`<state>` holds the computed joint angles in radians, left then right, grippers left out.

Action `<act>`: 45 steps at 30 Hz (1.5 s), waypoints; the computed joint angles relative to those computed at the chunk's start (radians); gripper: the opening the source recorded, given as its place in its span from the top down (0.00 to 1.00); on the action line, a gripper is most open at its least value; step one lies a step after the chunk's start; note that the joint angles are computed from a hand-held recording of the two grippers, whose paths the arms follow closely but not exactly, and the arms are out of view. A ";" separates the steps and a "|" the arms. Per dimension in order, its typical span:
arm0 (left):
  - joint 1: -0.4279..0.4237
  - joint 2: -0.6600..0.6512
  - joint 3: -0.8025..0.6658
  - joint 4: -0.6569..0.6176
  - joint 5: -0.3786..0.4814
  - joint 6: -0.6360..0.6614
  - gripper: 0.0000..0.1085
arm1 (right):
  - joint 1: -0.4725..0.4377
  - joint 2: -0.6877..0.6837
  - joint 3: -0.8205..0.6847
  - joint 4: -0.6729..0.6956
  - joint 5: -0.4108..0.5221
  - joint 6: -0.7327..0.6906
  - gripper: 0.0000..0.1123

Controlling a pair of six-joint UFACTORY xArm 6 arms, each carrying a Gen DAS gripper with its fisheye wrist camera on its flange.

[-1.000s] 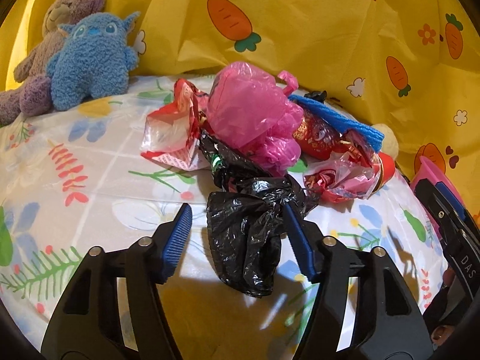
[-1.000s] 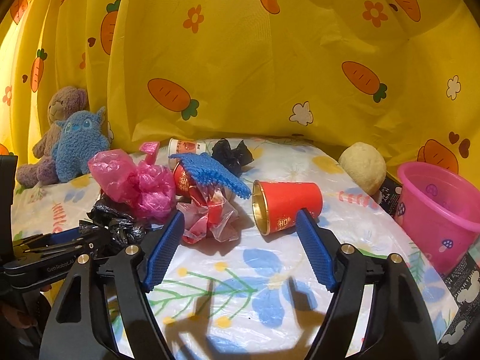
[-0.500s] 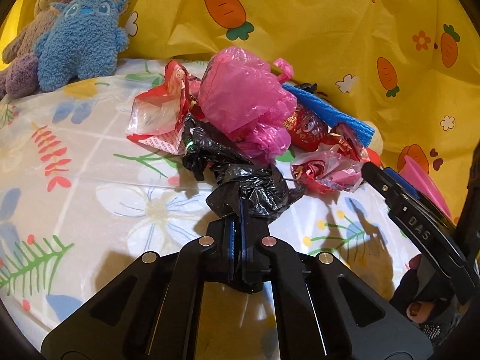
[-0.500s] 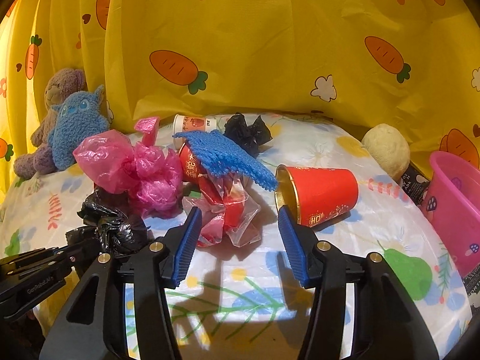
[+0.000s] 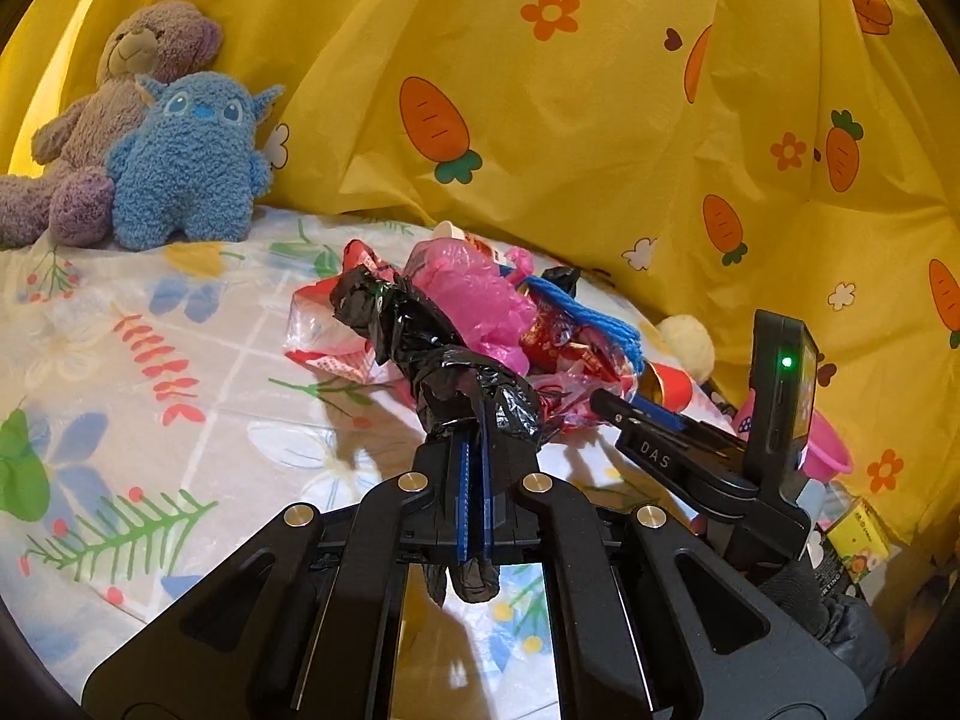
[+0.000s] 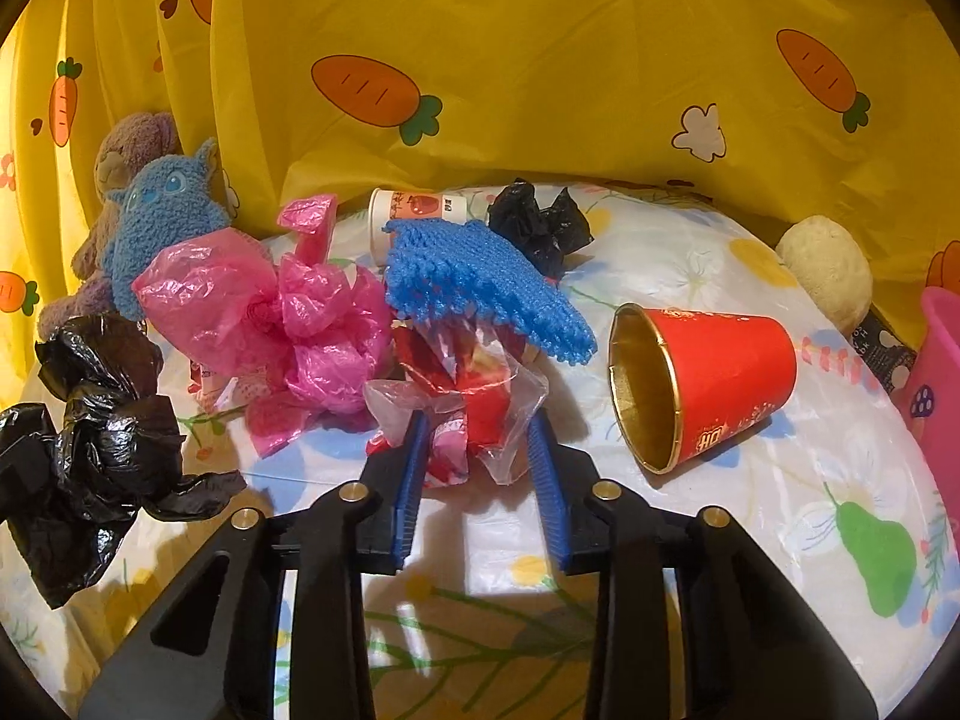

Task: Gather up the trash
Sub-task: 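Grasp the red-and-clear candy wrapper with the right gripper while the left holds the black bag, then carry the black bag and candy wrapper over the pink bucket with both grippers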

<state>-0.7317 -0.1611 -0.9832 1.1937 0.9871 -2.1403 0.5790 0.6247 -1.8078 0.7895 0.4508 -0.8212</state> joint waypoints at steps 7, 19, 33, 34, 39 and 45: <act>-0.002 -0.008 0.012 0.008 -0.004 -0.012 0.98 | 0.007 -0.076 0.100 0.133 -0.030 -0.161 0.84; -0.042 0.014 -0.030 0.033 0.014 -0.009 0.98 | -0.053 -0.342 0.400 0.527 -0.044 -0.547 0.84; -0.082 0.115 -0.183 0.058 0.010 0.082 0.98 | -0.126 -0.463 0.505 0.693 -0.054 -0.681 0.84; -0.081 0.127 -0.198 0.058 0.005 0.094 0.98 | -0.130 -0.465 0.506 0.700 -0.057 -0.686 0.84; -0.065 0.196 -0.277 0.055 -0.041 0.153 0.98 | -0.154 -0.477 0.512 0.737 -0.064 -0.717 0.84; -0.041 0.281 -0.377 0.035 -0.094 0.223 0.98 | -0.190 -0.474 0.502 0.766 -0.064 -0.724 0.84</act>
